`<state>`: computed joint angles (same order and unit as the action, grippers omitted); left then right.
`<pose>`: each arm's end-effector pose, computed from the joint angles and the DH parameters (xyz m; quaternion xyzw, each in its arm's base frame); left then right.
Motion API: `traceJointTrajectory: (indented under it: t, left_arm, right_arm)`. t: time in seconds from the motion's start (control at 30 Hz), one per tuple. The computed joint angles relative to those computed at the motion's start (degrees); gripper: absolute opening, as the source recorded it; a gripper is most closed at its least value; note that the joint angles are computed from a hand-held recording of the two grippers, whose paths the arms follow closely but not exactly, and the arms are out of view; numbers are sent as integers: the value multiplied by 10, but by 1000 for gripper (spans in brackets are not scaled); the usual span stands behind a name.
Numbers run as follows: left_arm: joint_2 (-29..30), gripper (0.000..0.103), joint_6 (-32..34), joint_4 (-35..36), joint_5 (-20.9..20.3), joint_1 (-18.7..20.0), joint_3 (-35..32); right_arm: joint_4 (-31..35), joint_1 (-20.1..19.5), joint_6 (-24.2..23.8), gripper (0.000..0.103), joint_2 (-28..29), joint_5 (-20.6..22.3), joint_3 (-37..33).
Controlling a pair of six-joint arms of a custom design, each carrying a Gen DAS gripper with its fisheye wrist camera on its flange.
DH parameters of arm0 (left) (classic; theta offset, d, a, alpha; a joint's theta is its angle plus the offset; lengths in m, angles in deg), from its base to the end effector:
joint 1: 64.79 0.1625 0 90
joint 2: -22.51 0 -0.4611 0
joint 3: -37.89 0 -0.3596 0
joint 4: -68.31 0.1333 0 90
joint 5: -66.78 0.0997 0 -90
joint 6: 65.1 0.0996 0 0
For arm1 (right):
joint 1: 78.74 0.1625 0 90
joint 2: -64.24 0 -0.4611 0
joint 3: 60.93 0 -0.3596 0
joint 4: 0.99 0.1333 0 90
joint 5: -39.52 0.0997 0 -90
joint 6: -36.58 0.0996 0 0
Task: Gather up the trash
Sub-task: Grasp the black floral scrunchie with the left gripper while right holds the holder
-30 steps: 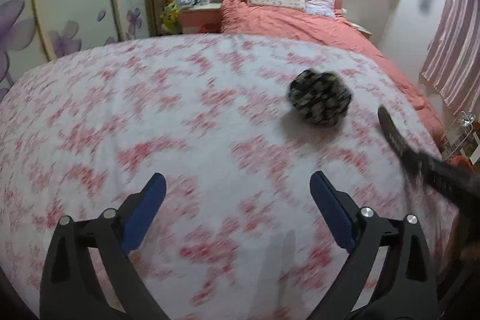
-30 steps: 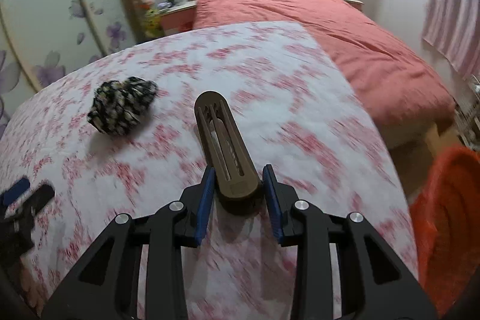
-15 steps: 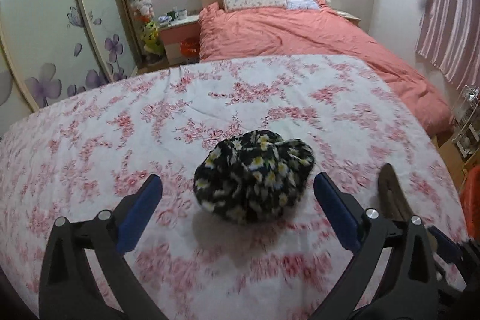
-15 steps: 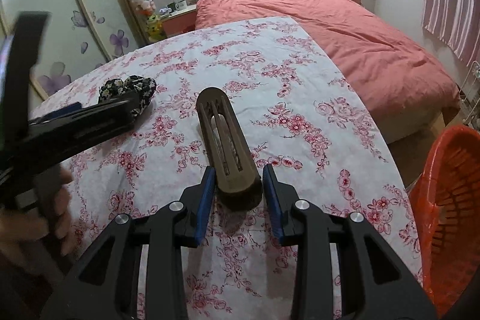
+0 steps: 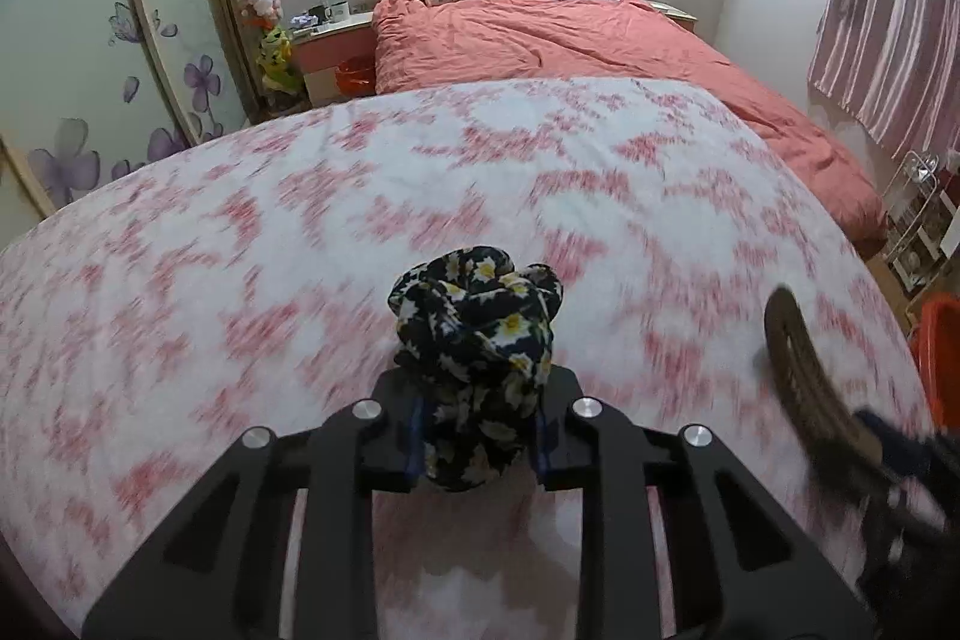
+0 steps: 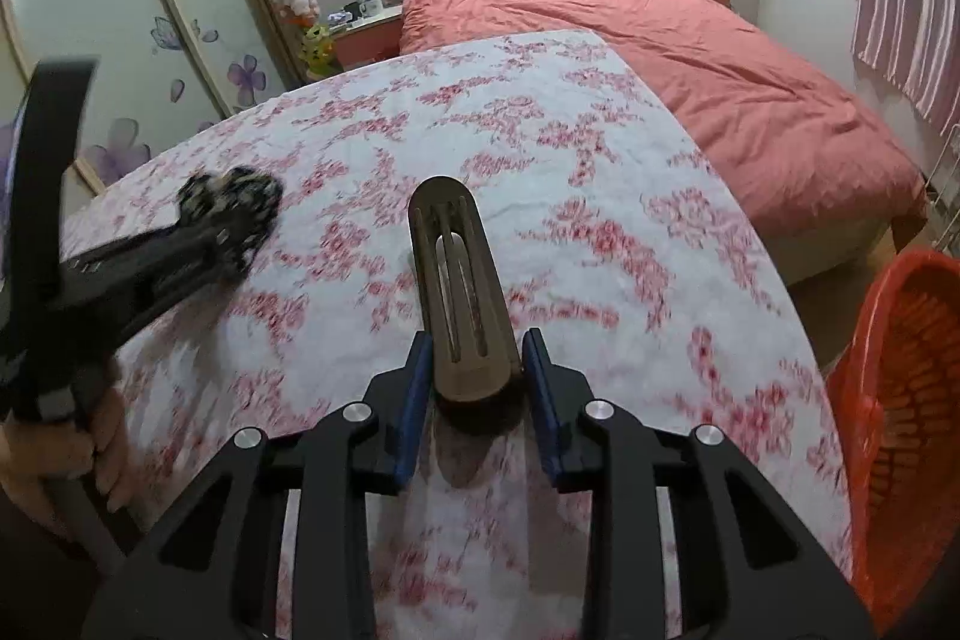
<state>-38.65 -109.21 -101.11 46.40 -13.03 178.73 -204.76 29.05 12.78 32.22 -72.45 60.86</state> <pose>-0.0611 -0.4438 0.1775 -0.0407 0.8200 -0.3744 0.4309 0.2506 -0.4668 0.0036 0.3039 -0.9117 0.1941 0.1968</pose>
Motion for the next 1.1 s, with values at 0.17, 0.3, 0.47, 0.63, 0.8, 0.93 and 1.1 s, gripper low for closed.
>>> traceJointTrajectory:
  t: [0.17,0.3,0.47,0.63,0.8,0.93,1.1]
  left_arm:
    - [-90,28,-222,216,-17,-75,73]
    - [-139,34,-369,364,-37,-121,96]
    - [-152,36,-435,426,-49,-134,95]
    - [-149,37,-459,448,-52,-137,92]
    - [-153,41,-465,441,-53,-134,95]
    - [-151,42,-466,440,-53,-134,96]
    - [-155,42,-461,419,-53,-136,103]
  right_arm:
    - [-21,10,-11,32,-3,3,37]
    - [-57,27,-24,32,14,-18,48]
    - [-61,36,-12,33,25,-36,39]
    - [-67,39,-15,33,30,-45,38]
    - [-73,46,-22,33,37,-63,36]
    - [-76,47,-23,34,38,-65,37]
    - [-78,48,-18,34,38,-67,38]
